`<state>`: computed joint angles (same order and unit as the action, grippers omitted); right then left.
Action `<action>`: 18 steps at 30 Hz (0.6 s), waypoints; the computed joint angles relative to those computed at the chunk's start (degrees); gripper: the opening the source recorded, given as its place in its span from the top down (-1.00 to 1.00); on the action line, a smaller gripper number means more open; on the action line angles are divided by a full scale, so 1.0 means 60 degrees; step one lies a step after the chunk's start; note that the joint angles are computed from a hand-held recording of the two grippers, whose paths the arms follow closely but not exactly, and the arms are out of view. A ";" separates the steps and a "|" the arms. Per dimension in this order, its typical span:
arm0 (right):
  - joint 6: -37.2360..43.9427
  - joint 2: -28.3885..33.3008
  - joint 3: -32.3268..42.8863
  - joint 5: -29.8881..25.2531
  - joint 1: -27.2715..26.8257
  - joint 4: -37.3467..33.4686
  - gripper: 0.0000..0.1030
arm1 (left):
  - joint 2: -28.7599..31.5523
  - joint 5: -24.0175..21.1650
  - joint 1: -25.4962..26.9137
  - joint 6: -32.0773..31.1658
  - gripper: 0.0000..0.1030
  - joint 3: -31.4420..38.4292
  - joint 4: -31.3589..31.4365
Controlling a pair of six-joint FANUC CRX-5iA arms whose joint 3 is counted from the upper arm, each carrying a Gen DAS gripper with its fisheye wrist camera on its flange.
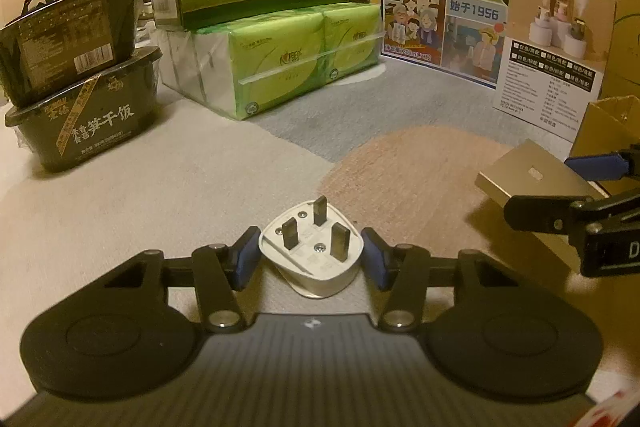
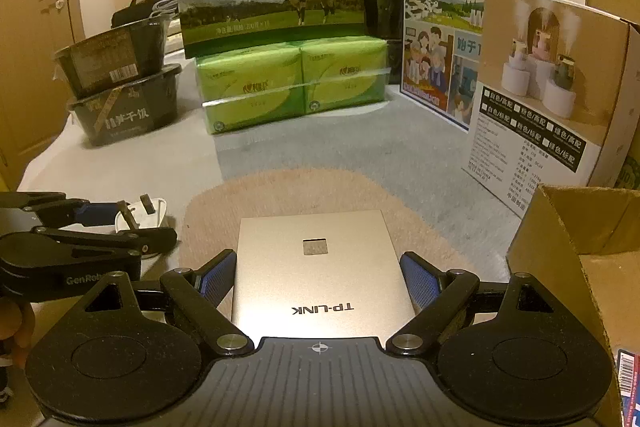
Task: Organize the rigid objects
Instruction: 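Grasp the white plug with the left tool while the right tool holds the box, then carry the plug and TP-LINK box toward the cardboard tray with both tools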
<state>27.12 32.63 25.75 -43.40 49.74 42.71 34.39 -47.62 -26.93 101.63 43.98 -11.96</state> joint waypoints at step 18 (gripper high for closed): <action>-0.0360 -0.0755 -0.0619 -0.0421 0.0448 0.0181 -0.68 | -0.1120 -0.0934 -0.0513 0.1017 0.03 -0.0984 -0.0176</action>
